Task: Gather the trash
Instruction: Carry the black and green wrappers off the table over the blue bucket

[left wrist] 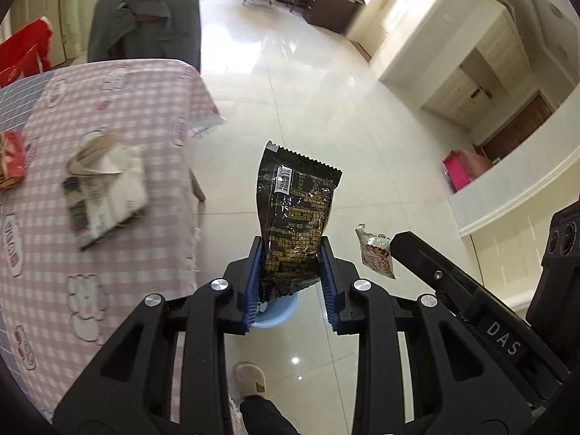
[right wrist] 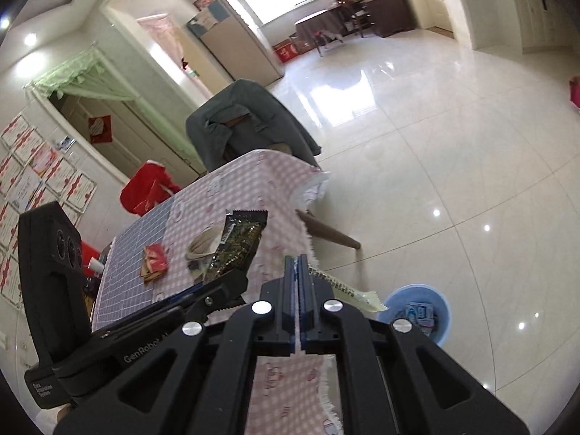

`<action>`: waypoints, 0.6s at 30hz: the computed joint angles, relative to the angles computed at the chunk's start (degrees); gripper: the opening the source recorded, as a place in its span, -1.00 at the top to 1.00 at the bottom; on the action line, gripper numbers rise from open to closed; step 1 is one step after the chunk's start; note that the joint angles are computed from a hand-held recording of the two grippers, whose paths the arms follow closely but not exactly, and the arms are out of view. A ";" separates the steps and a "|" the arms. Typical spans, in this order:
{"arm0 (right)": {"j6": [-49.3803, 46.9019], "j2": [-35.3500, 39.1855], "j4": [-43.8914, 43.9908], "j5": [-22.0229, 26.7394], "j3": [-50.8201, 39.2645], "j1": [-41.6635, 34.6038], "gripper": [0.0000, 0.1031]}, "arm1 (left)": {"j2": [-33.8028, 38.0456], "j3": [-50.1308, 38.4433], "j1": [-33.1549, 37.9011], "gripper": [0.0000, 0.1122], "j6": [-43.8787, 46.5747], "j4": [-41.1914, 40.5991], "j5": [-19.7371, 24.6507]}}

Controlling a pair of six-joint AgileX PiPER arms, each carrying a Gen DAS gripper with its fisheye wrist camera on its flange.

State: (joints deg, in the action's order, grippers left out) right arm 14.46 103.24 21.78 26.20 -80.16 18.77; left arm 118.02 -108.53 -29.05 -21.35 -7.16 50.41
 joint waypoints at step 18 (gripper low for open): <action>-9.98 2.02 8.95 5.08 0.52 -9.12 0.43 | 19.35 -32.25 -4.52 0.48 -4.70 1.88 18.32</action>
State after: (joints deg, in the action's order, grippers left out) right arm 4.48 105.27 30.73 31.28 -79.63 9.66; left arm 137.37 -140.78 -33.57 -26.05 -5.27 68.73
